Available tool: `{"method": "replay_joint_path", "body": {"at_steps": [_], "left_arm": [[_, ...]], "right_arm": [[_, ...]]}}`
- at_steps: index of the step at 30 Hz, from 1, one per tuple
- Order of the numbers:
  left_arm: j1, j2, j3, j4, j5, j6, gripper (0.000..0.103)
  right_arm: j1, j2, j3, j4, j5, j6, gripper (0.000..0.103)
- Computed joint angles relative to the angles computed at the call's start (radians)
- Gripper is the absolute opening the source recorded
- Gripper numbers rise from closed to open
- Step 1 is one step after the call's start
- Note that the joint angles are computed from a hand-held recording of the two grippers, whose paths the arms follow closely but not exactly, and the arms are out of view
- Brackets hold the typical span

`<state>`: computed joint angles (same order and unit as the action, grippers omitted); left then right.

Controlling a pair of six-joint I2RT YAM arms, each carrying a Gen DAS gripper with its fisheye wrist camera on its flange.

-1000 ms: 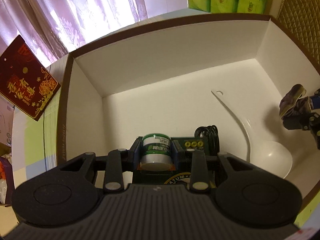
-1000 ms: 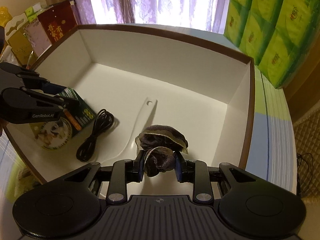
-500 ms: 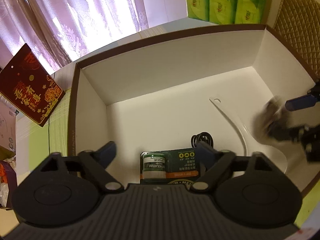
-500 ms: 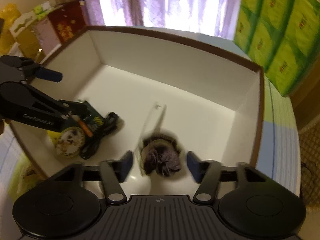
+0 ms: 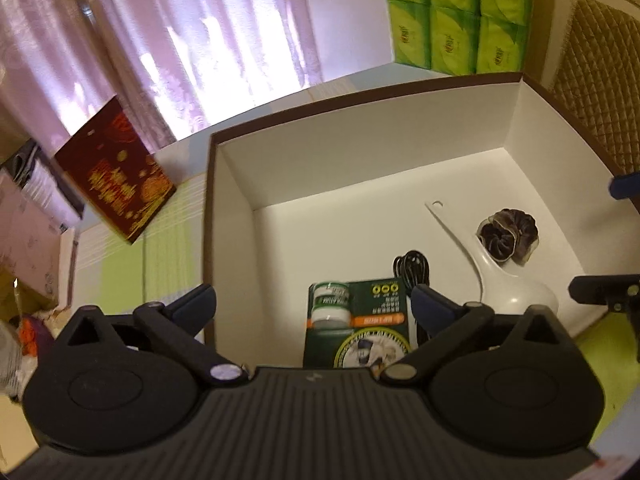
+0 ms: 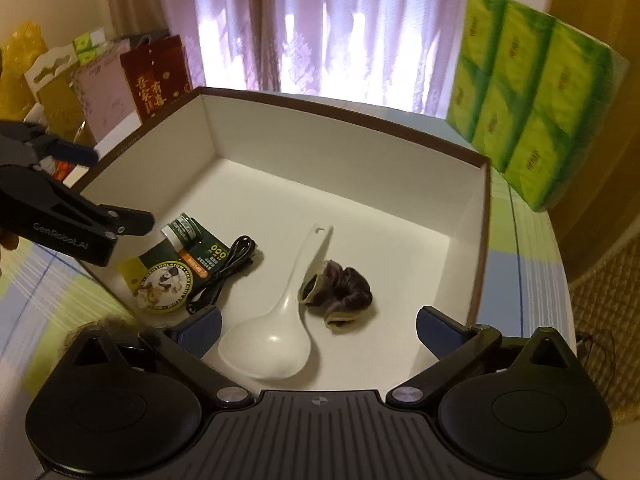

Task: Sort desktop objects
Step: 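Open the right tool to drop the scrunchie in the box, then lift both tools, then move both tools back from the box toward the items on the tablecloth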

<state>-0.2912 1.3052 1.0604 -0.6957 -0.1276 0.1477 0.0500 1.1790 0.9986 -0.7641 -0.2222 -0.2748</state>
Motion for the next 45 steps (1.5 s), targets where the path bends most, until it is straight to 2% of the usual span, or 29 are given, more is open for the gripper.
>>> {"method": "replay_joint_path", "body": {"at_steps": [2, 5, 10, 17, 26, 33, 36, 40, 43, 45], "left_arm": [[0.017, -0.006, 0.022, -0.064, 0.021, -0.046, 0.102], [0.056, -0.068, 0.013, -0.102, 0.085, -0.086, 0.102], [0.053, -0.210, -0.027, -0.116, 0.055, -0.130, 0.102], [0.016, -0.348, -0.020, -0.202, 0.055, -0.175, 0.102], [-0.127, -0.506, -0.058, -0.318, -0.078, -0.254, 0.102], [-0.310, -0.599, -0.076, -0.464, -0.231, -0.381, 0.102], [-0.414, -0.627, -0.074, -0.529, -0.302, -0.471, 0.102], [-0.567, -0.644, -0.057, -0.633, -0.400, -0.599, 0.102], [-0.697, -0.647, -0.048, -0.731, -0.463, -0.735, 0.102], [-0.789, -0.641, -0.049, -0.800, -0.497, -0.844, 0.102]], "right_arm": [[-0.002, -0.044, -0.025, -0.003, 0.007, 0.024, 0.101], [-0.004, -0.114, -0.059, 0.004, 0.017, 0.049, 0.101], [-0.005, -0.209, -0.084, -0.007, 0.049, 0.095, 0.101], [-0.059, -0.310, -0.078, -0.068, -0.005, 0.134, 0.101], [-0.120, -0.380, -0.037, -0.254, -0.074, 0.108, 0.101], [-0.121, -0.518, -0.056, -0.324, -0.055, 0.118, 0.101], [-0.102, -0.572, -0.055, -0.344, -0.036, 0.135, 0.101], [-0.097, -0.626, -0.057, -0.353, -0.035, 0.089, 0.101], [-0.075, -0.639, -0.054, -0.379, -0.011, 0.077, 0.101], [-0.130, -0.644, -0.058, -0.407, -0.058, 0.050, 0.101]]}}
